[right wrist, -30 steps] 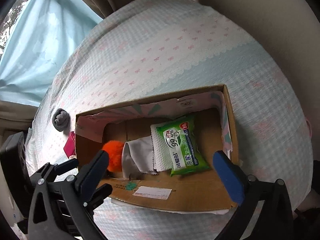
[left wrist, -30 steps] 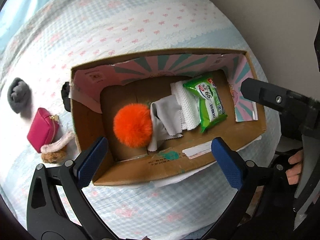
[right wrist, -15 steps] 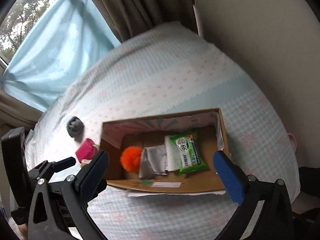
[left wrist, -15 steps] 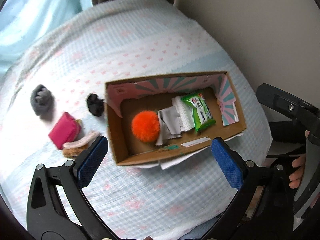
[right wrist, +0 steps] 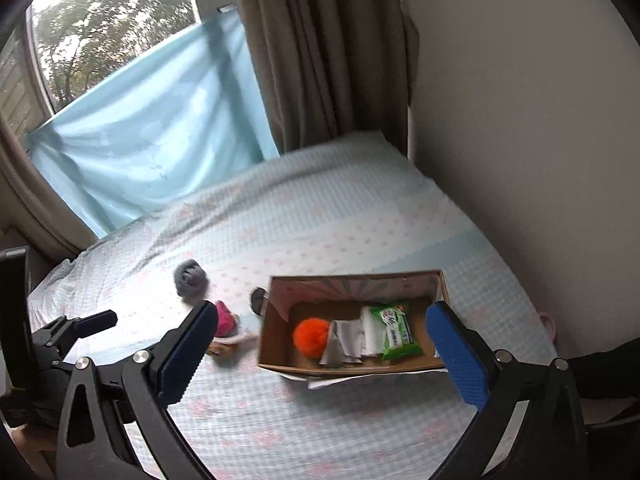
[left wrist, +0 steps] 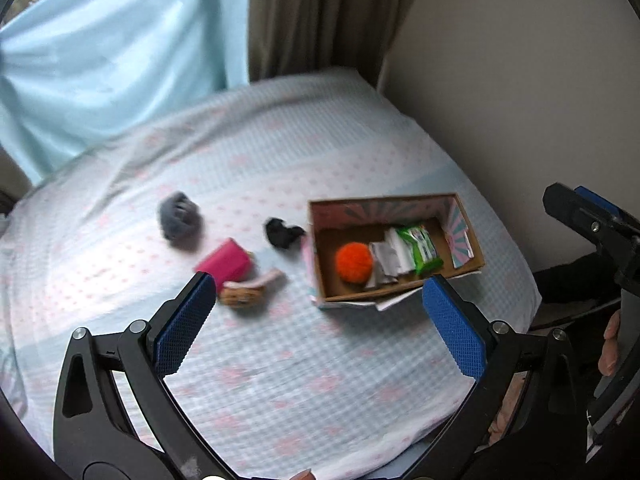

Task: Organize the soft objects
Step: 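Withdraw both grippers from the box toward the pink pouch and brown toy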

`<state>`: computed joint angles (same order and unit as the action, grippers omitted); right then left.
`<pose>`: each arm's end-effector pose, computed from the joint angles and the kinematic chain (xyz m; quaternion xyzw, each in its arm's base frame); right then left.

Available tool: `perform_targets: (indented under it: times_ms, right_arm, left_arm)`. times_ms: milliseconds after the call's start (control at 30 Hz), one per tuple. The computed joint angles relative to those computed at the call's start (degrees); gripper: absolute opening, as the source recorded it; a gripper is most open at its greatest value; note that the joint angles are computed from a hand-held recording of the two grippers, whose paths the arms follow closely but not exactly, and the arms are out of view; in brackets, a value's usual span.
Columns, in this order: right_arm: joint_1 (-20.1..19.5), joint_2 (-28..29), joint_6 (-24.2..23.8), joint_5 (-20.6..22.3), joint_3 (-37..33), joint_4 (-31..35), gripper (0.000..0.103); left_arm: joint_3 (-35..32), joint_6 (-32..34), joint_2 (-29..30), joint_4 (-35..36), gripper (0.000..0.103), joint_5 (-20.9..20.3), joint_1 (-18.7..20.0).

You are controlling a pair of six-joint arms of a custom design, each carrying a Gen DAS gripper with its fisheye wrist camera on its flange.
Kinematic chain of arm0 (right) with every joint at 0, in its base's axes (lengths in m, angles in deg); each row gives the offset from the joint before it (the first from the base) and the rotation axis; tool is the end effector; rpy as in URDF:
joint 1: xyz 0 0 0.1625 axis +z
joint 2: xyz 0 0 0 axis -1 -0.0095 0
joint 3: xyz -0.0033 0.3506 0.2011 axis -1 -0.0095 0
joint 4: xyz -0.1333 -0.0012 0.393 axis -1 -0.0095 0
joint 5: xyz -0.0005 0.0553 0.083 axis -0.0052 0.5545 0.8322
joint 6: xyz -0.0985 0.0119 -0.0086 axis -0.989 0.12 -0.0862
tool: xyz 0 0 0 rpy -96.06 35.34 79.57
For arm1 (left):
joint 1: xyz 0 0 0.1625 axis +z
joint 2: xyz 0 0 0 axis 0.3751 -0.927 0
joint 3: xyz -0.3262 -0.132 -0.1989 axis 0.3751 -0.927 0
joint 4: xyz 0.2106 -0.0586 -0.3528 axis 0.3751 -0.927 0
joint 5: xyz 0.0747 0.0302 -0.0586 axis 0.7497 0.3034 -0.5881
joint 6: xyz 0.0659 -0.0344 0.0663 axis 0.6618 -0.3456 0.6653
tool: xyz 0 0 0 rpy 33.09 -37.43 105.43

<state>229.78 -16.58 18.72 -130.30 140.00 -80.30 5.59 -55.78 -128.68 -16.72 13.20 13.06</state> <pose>0.5900 -0.4142 0.1982 0.1833 -0.8856 0.3258 0.2757 -0.2246 -0.4110 0.5351 0.1386 0.9030 -0.2743 0.3002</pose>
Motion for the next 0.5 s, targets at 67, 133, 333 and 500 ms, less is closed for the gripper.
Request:
perform_targets:
  times_ms: [67, 133, 333, 500]
  right_arm:
    - [1.78, 1.22, -0.18, -0.80, -1.12, 0.14, 0.103]
    - [3.22, 2.28, 0.08, -1.49, -1.98, 0.63, 0.103]
    - [7.23, 5.07, 1.66, -1.68, -2.74, -2.23, 0.103]
    - [10.84, 8.78, 2.70, -5.75, -5.84, -2.74, 0.103]
  left_arm:
    - [-0.76, -1.67, -2.52, 3.41, 0.103, 1.27, -1.81]
    - [-1.61, -3.56, -4.29, 6.99, 0.103, 2.44, -3.40]
    - [-5.23, -9.00, -10.02, 19.20, 0.103, 4.95, -7.95]
    - [-9.27, -11.96, -13.59, 27.69, 0.103, 5.67, -10.39]
